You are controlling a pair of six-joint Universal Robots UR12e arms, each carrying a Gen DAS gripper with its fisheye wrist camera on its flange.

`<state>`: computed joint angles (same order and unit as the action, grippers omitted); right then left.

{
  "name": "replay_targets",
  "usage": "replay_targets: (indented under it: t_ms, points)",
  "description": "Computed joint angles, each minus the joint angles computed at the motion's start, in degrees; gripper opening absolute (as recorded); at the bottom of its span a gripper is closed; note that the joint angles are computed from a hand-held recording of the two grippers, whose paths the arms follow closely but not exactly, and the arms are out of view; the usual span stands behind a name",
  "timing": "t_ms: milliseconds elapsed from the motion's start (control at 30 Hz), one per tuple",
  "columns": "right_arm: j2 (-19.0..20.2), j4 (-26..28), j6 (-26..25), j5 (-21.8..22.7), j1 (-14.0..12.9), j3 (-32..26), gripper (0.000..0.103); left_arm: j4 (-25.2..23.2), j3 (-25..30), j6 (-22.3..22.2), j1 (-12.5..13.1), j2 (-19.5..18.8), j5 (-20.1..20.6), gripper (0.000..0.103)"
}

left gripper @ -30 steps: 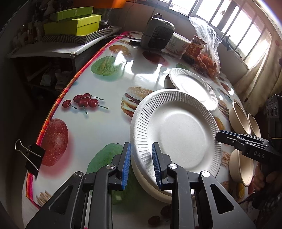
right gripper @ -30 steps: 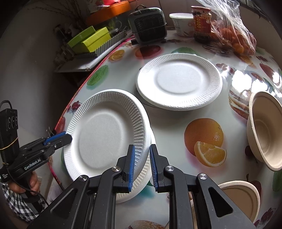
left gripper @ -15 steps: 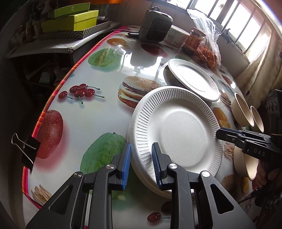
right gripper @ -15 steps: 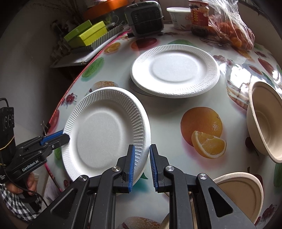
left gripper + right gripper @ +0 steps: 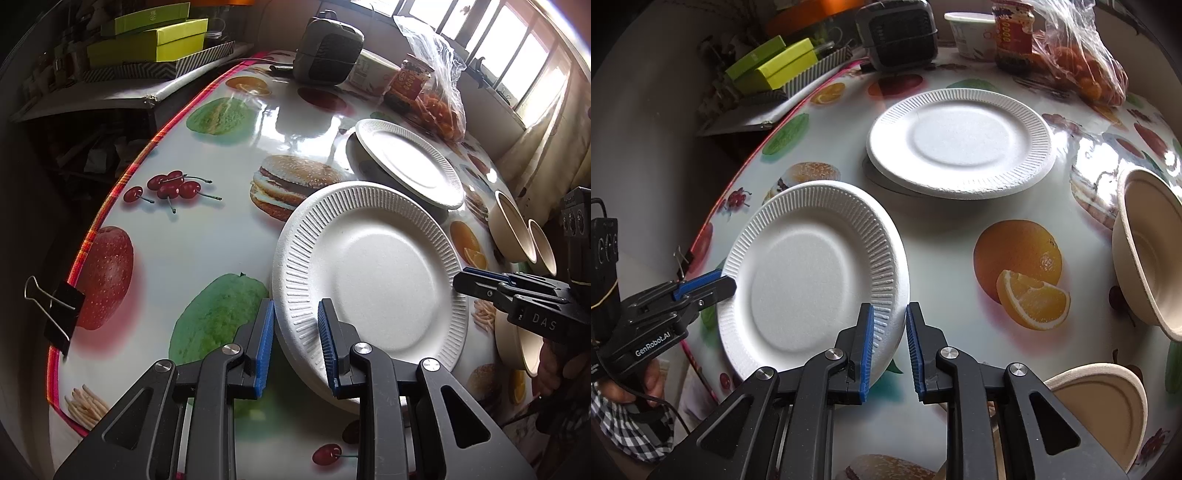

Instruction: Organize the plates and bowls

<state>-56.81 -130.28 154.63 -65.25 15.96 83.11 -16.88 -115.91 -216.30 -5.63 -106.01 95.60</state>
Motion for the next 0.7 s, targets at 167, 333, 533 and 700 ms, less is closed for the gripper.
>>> replay_targets:
  t_ms: [167,333,533,700]
  points:
    - [0.03,0.05,-0.1,-0.08,0.0,-0.06,0.019,0.32,-0.12,-0.06,0.03,0.01,-0.08,0.025]
    - [-0.02,-0.3,0.21,-0.18,0.04,0.09,0.02,0.43,-0.17,0.02,0.02,-0.01,-0.14,0.025]
    - [-0.18,-0.79,0.6,-0.17,0.0,0.26,0.028,0.56,-0.15,0.35,-0.05,0.05,0.1,0.025]
    - [-0.24,-0.97,0.91,-0.33,-0.07,0.21,0.031,0.37,-0.2,0.53,0.13,0.23,0.14,0.027]
